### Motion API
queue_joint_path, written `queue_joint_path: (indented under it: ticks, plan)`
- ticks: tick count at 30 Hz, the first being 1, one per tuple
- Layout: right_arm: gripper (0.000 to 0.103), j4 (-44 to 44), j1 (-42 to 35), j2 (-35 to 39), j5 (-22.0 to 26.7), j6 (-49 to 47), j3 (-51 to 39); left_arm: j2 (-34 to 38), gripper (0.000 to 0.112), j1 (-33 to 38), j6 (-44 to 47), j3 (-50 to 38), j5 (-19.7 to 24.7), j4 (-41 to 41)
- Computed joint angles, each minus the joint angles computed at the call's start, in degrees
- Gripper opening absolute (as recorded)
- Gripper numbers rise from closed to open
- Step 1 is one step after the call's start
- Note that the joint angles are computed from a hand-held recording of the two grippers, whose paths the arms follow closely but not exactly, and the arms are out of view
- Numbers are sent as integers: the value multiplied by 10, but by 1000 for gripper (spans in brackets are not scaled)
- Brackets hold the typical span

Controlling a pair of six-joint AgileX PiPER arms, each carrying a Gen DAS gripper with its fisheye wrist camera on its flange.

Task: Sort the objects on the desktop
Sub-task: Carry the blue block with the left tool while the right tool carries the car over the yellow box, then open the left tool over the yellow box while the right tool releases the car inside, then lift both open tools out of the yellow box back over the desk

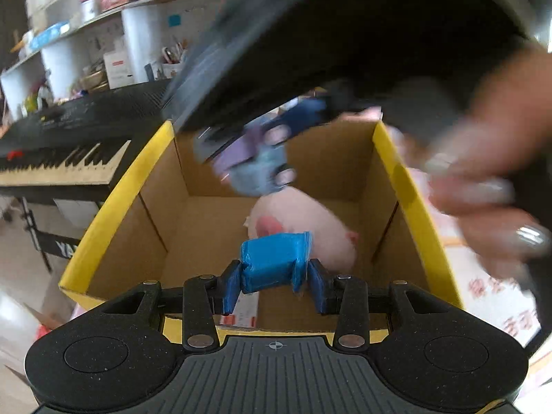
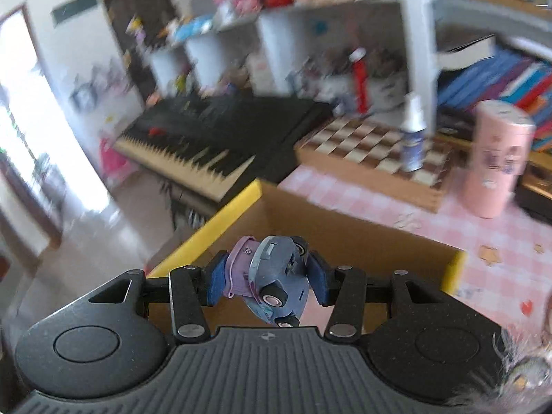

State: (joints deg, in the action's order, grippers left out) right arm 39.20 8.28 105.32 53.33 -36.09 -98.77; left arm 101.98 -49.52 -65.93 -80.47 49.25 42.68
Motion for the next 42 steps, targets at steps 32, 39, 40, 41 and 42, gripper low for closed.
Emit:
queue_joint_path:
  ticks: [32,39,40,41,42]
  plan:
    - [45,59,-37,-196,-99,-70,220,-163,61,-94,-254,162,86,199]
    - [45,23,-57,-342,-173,-12,378,-208,62,-139,-305,214,106,226]
    - [45,6,-54,-361,-184,10,398,-215,62,-147,-313,223,109,228]
    - [45,-13,-50,-382,-196,32,419,-222,62,-154,-321,231,110,229]
    - [45,-41,-42,-403,-210,62,439,-231,62,-163,-329,241,113,230]
